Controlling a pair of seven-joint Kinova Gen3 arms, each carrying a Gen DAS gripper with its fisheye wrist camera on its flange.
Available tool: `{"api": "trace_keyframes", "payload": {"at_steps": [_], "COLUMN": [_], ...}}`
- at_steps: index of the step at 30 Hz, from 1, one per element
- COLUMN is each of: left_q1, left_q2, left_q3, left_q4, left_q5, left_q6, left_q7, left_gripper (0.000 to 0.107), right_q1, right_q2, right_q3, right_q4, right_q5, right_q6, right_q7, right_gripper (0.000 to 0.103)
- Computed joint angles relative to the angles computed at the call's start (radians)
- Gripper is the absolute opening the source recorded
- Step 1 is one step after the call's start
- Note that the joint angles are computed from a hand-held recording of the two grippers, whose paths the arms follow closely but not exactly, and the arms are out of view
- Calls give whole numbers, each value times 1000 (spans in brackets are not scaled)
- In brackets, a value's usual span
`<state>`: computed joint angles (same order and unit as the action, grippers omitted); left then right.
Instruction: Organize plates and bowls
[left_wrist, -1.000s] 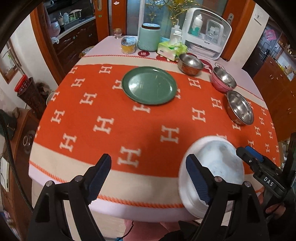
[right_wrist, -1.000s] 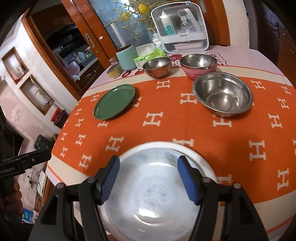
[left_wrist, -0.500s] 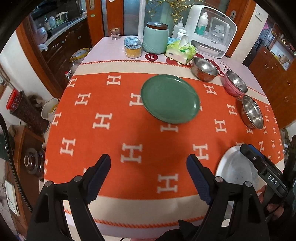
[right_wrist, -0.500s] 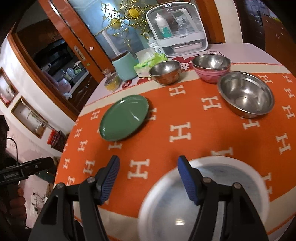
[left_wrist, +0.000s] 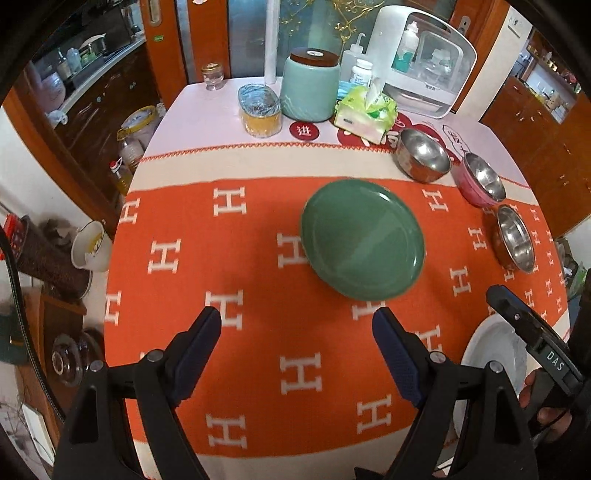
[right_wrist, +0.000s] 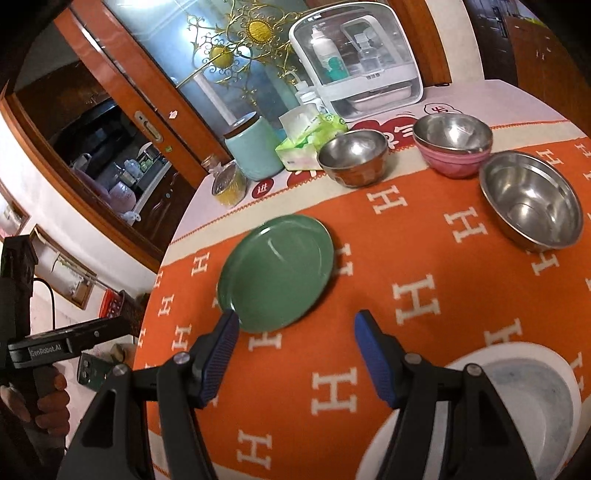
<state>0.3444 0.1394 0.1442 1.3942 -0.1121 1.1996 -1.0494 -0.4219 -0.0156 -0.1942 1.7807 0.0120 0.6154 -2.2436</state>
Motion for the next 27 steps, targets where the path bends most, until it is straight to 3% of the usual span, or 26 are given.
{"api": "trace_keyframes", "payload": {"at_steps": [15,27], "left_q1": [-97,-172], "left_q2": [111,237], "left_q3": [-36,-31], "left_q4": [-66,-63], "left_q5": [130,269], "left_q6": [-21,-91], "left_q7": [-144,-265], "left_gripper": [83,83], "right_q1": [-11,-5], "right_q2": [207,296], "right_q3": [51,57], "right_q4": [-185,-198], "right_q5": [-37,-83], "right_q6": [103,90], "right_q7": [-31,-12], "right_gripper": [65,65]}}
